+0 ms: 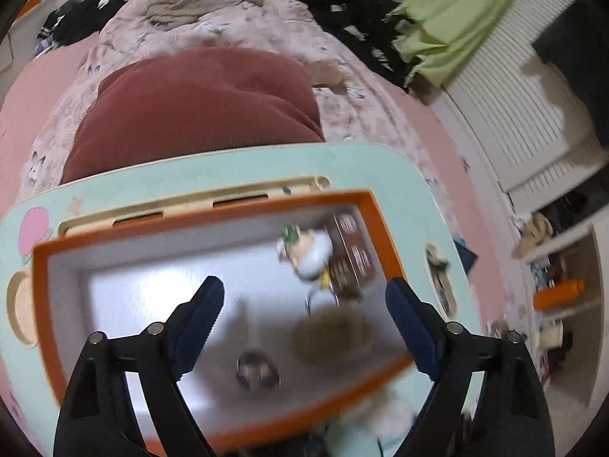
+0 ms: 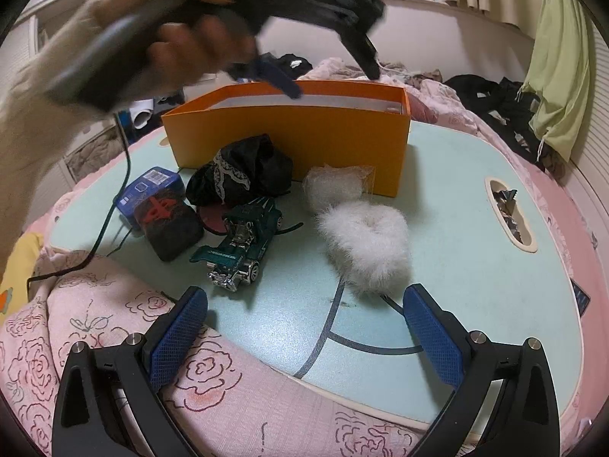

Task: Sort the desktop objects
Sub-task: 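Reach left gripper into the box and grasp the white figurine, then carry the figurine out and set it beside the blue tin, open left gripper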

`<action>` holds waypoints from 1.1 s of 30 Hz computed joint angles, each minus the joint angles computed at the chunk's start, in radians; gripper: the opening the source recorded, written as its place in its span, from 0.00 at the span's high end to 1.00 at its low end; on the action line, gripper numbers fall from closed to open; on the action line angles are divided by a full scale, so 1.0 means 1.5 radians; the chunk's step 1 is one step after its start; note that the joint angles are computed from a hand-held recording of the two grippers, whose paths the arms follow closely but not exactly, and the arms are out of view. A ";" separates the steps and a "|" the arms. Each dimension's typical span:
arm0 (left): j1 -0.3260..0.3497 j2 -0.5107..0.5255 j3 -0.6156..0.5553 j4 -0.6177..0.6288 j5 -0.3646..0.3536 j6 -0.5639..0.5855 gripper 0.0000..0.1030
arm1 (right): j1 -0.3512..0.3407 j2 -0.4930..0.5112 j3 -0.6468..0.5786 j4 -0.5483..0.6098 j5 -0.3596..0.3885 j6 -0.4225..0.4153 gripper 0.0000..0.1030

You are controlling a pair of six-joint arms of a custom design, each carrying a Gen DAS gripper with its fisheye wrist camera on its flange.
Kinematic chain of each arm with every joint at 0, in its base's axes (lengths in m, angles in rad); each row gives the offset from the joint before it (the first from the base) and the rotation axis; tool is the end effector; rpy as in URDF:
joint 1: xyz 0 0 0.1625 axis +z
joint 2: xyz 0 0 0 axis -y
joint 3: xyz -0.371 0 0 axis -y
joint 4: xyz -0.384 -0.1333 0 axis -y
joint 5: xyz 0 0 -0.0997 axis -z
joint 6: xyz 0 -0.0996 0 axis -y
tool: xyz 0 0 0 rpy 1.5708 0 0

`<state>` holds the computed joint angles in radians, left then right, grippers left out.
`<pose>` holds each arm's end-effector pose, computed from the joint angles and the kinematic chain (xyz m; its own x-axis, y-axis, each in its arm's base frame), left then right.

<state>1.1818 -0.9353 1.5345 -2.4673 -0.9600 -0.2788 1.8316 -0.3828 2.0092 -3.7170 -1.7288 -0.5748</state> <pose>-0.0728 -0.6797 0.1957 -0.8898 -0.0942 -0.4466 0.1225 0.8933 -0.4325 0.2318 -0.4124 -0.1182 -0.6961 -0.6062 0.3847 -0.7175 0.6064 -0.3426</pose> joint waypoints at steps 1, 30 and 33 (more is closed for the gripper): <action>0.005 0.011 -0.014 0.005 -0.004 -0.004 0.16 | 0.000 0.000 0.000 0.000 0.000 0.000 0.00; 0.000 -0.083 0.109 -0.141 -0.086 0.057 0.60 | -0.007 0.002 0.006 -0.008 0.010 -0.004 0.00; -0.021 -0.177 0.214 -0.189 -0.094 0.077 0.60 | -0.005 0.004 0.006 -0.011 0.009 -0.002 0.00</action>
